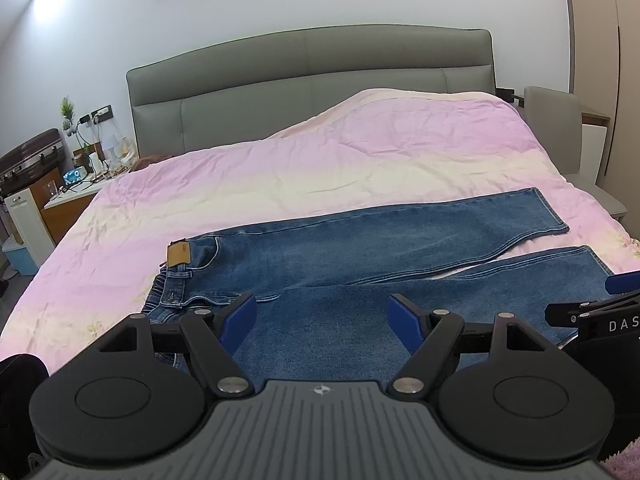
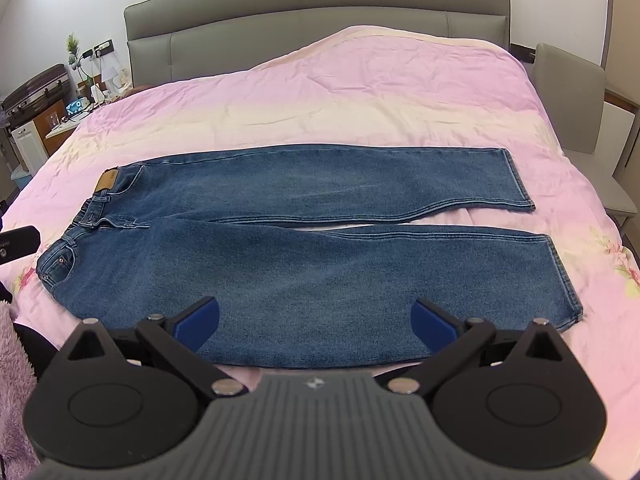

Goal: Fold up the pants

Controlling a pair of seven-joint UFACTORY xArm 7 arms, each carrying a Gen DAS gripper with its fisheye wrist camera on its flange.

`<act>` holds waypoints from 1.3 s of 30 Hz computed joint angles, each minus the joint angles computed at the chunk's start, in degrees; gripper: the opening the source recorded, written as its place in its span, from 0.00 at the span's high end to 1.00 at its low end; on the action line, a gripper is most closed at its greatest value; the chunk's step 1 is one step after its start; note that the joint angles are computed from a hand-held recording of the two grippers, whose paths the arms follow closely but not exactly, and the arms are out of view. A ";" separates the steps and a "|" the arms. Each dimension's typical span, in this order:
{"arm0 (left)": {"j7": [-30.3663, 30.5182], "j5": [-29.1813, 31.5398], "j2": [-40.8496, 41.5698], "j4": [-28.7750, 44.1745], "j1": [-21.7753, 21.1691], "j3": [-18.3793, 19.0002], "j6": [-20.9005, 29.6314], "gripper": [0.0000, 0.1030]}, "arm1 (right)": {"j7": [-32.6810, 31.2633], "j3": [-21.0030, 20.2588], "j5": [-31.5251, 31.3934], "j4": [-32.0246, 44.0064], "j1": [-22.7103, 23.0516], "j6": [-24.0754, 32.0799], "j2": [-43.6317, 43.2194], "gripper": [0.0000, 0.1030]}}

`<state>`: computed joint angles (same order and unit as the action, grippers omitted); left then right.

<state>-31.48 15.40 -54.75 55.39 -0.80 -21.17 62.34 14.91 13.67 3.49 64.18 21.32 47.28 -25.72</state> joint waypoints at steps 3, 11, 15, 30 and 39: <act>-0.03 0.08 0.07 0.07 0.05 0.00 0.12 0.15 | 0.13 -0.11 0.09 -0.06 -0.02 -0.10 -0.06 0.05; -0.06 0.23 0.32 0.32 -0.06 -0.15 0.64 0.15 | 0.20 -0.28 0.16 -0.32 -0.14 -0.29 -0.24 0.05; -0.10 0.22 0.35 0.24 -0.16 -0.07 0.83 0.15 | 0.62 -0.11 -0.12 -0.51 -0.34 -0.36 -0.37 0.05; 1.00 0.18 1.45 -0.46 -0.91 0.61 0.70 0.15 | 2.01 0.26 -2.09 -0.56 -1.12 0.52 -0.07 0.05; 8.83 2.96 2.74 -1.91 -1.93 3.38 0.57 0.21 | 1.39 -0.47 -3.71 -0.70 -2.42 0.29 0.92 0.05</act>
